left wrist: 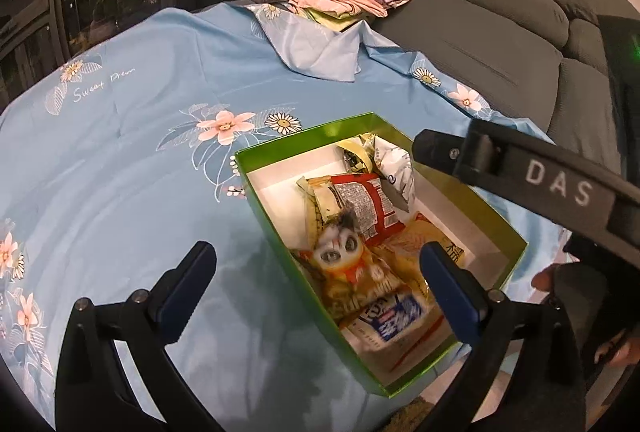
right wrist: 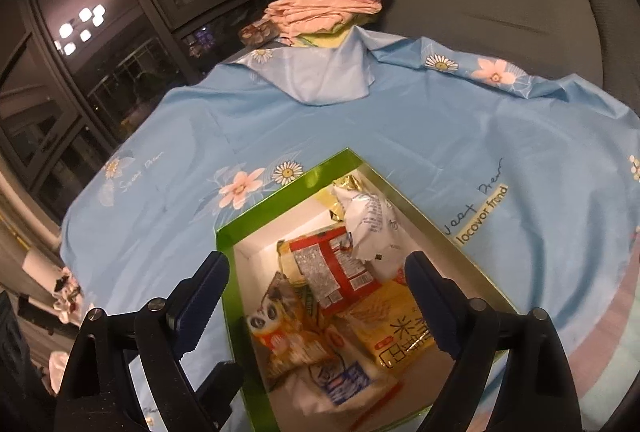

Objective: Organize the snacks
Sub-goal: 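Open the right tool to drop the panda-print bag into the box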

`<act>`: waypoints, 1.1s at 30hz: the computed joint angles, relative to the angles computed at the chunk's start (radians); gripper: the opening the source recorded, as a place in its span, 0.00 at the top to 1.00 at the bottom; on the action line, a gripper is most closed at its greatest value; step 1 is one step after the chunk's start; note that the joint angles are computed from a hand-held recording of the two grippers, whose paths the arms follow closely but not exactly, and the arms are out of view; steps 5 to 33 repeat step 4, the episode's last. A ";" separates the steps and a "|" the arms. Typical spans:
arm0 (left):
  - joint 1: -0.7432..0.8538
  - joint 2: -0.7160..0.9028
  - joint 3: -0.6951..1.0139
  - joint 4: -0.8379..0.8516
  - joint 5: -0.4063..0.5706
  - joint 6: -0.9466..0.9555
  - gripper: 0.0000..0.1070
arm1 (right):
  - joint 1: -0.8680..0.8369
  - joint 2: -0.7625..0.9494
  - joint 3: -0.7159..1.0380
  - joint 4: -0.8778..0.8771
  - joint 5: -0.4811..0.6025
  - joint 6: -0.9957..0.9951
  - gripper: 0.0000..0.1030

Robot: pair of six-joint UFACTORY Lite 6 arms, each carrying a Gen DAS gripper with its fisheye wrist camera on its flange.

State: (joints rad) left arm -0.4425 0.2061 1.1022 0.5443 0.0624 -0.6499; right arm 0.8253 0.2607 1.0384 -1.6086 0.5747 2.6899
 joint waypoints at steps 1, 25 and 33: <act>0.001 -0.014 -0.013 0.042 -0.007 -0.039 0.05 | 0.002 -0.002 0.000 0.013 0.004 -0.010 0.13; 0.009 -0.047 -0.043 -0.012 -0.014 0.012 0.05 | 0.022 -0.011 0.005 0.051 0.040 -0.050 0.13; 0.009 -0.047 -0.043 -0.012 -0.014 0.012 0.05 | 0.022 -0.011 0.005 0.051 0.040 -0.050 0.13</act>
